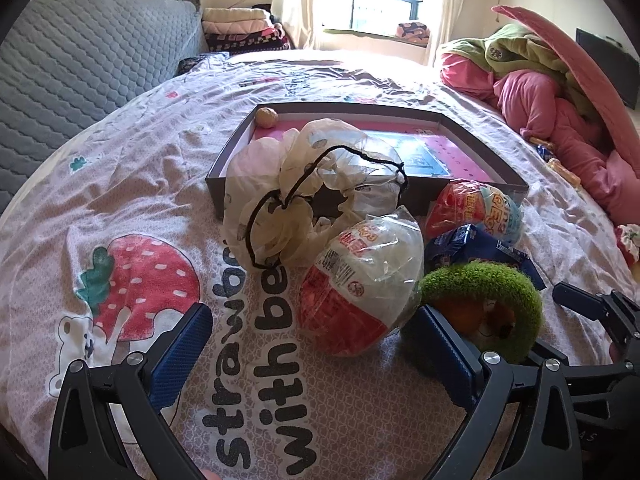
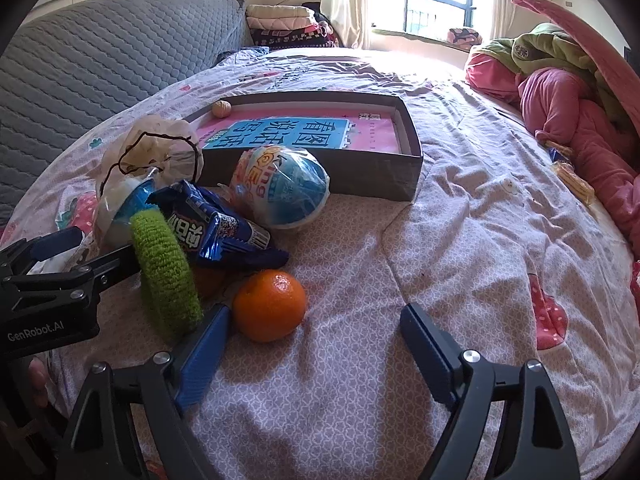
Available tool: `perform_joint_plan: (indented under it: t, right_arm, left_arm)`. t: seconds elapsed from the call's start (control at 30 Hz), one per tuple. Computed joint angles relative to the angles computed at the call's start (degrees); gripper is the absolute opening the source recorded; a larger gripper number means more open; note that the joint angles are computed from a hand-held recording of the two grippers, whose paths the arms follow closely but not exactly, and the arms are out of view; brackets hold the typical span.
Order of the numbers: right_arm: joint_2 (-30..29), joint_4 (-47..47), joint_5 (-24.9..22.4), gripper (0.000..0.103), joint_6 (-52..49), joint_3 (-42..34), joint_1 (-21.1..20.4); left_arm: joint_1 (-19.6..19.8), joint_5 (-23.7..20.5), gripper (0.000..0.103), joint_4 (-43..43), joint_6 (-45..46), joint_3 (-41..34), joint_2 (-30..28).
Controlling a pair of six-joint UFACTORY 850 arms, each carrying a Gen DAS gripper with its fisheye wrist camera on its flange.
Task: Organize objects
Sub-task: 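Move left gripper toward red-and-white egg package while right gripper approaches the mandarin orange, then close left gripper on the egg package while right gripper closes on the orange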
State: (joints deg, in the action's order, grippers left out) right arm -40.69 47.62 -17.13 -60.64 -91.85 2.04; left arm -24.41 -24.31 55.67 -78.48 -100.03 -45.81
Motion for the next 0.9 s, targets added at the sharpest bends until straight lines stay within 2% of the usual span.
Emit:
perform_joint_plan:
  t: [0.17, 0.27, 0.33, 0.43, 0.67, 0.73, 0.9]
  right_arm:
    - [-0.6, -1.7, -0.1, 0.077, 0.8, -0.8, 0.4]
    - [-1.0, -2.1, -0.4, 0.075, 1.0, -1.4, 0.5]
    - [-1.2, -1.8, -0.4, 0.072, 0.6, -1.6, 0.6]
    - [-1.5, -1.2, -0.6, 0.067, -0.3, -2.0, 0.6]
    - [-1.7, 1.7, -1.4, 0.054, -3.9, -2.2, 0.6]
    - [-1.6, 3.6, -1.6, 0.048, -5.8, -2.0, 0.6]
    - [-1.2, 5.8, -1.8, 0.04, -8.2, -1.5, 0.5]
  left_arm:
    - [0.2, 1.5, 0.094, -3.3, 4.3, -1.1, -0.8]
    - [0.3, 2.4, 0.085, -4.6, 5.8, -1.4, -1.1]
    - [0.4, 3.0, 0.073, -6.6, 8.0, -1.8, -1.3]
    - [0.6, 3.9, 0.066, -9.7, 11.3, -2.4, -1.7]
    - [0.6, 4.9, 0.063, -9.9, 11.9, -2.1, -1.5]
    - [0.7, 5.4, 0.063, -9.7, 11.5, -1.6, -1.2]
    - [0.6, 6.3, 0.062, -7.6, 9.2, -0.2, 0.0]
